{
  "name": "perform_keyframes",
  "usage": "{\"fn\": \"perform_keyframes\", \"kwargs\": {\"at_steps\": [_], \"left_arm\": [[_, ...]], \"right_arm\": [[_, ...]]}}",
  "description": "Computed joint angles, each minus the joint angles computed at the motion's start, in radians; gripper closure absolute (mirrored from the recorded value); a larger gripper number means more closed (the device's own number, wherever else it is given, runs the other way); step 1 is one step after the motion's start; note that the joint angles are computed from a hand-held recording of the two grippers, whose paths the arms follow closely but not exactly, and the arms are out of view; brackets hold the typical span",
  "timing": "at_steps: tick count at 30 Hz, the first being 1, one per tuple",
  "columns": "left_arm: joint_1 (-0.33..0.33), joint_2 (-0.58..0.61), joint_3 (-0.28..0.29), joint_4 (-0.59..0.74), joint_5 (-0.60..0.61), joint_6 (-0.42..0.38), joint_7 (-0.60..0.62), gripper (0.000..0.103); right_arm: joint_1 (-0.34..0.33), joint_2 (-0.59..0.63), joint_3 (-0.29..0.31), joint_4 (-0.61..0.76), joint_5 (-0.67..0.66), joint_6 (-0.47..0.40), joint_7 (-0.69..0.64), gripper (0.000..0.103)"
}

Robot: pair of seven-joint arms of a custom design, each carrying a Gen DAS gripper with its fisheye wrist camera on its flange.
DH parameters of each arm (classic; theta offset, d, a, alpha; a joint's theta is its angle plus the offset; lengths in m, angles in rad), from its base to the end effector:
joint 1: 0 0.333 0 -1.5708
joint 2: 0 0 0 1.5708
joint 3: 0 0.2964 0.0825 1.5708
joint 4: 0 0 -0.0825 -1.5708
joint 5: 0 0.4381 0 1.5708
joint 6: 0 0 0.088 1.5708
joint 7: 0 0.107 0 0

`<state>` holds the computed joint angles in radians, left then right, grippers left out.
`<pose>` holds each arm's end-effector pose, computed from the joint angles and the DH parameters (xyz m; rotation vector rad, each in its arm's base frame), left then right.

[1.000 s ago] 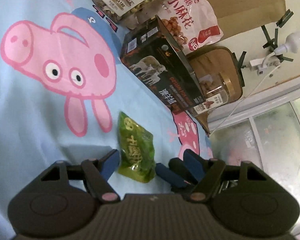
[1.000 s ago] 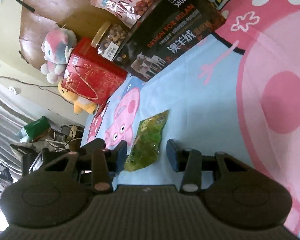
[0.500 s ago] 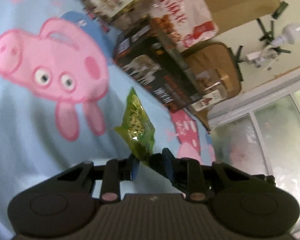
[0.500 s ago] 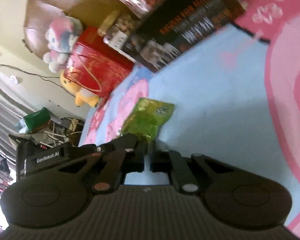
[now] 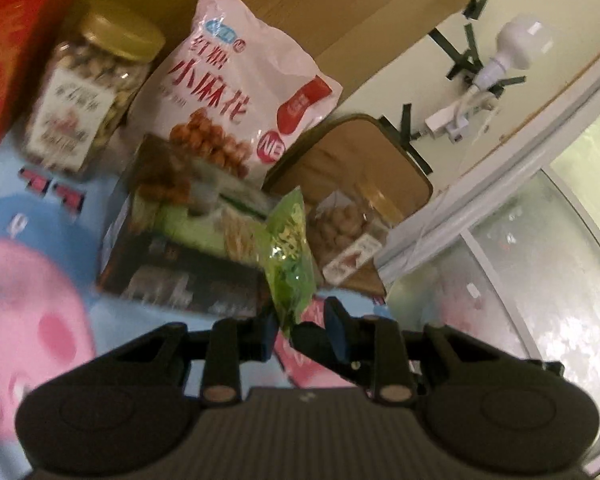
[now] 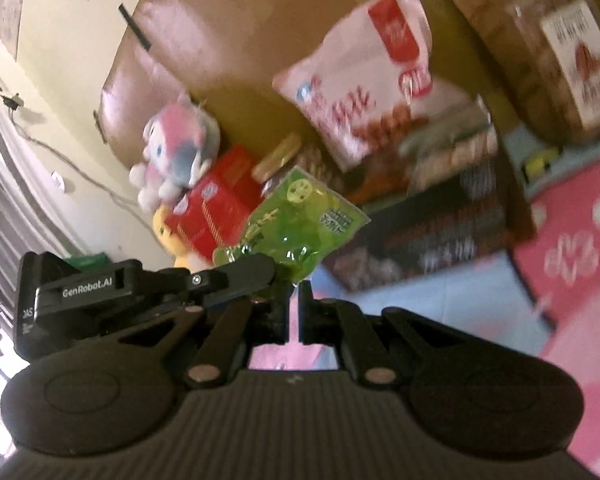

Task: Organize snacks
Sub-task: 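Lift the green packet with the left tool and drop it into the box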

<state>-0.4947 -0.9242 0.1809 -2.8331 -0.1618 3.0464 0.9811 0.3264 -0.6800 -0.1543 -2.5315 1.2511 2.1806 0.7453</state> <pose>0.3765 -0.1070 0.5369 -2.1718 1.3663 -1.6343 0.4347 0.1082 0.5249 -1.5965 1.0772 0.3639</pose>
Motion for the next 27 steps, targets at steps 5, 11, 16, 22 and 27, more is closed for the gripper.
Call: {"fn": "perform_keyframes", "kwargs": {"at_steps": [5,11,16,22,27], "left_arm": [[-0.010,0.208,0.072,0.153,-0.024,-0.021,0.075,0.055],[0.155,0.207,-0.078,0.146,0.009,-0.032,0.018,0.051],[0.232,0.121,-0.192,0.103,0.077,-0.066,-0.065,0.051],[0.317,-0.072,-0.384,0.026,0.211,-0.207,-0.209,0.035],[0.284,-0.232,-0.490,-0.035,0.284,-0.364,-0.338,0.013]], "right_arm": [[0.027,0.147,0.042,0.105,0.056,0.112,-0.067,0.092],[0.034,0.210,0.054,0.137,0.077,0.187,-0.098,0.091],[0.000,0.134,0.032,0.064,0.079,0.152,-0.047,0.091],[-0.032,-0.025,0.027,-0.069,0.019,0.163,0.047,0.074],[-0.052,-0.212,0.044,-0.210,-0.094,0.225,0.111,0.071]]}}
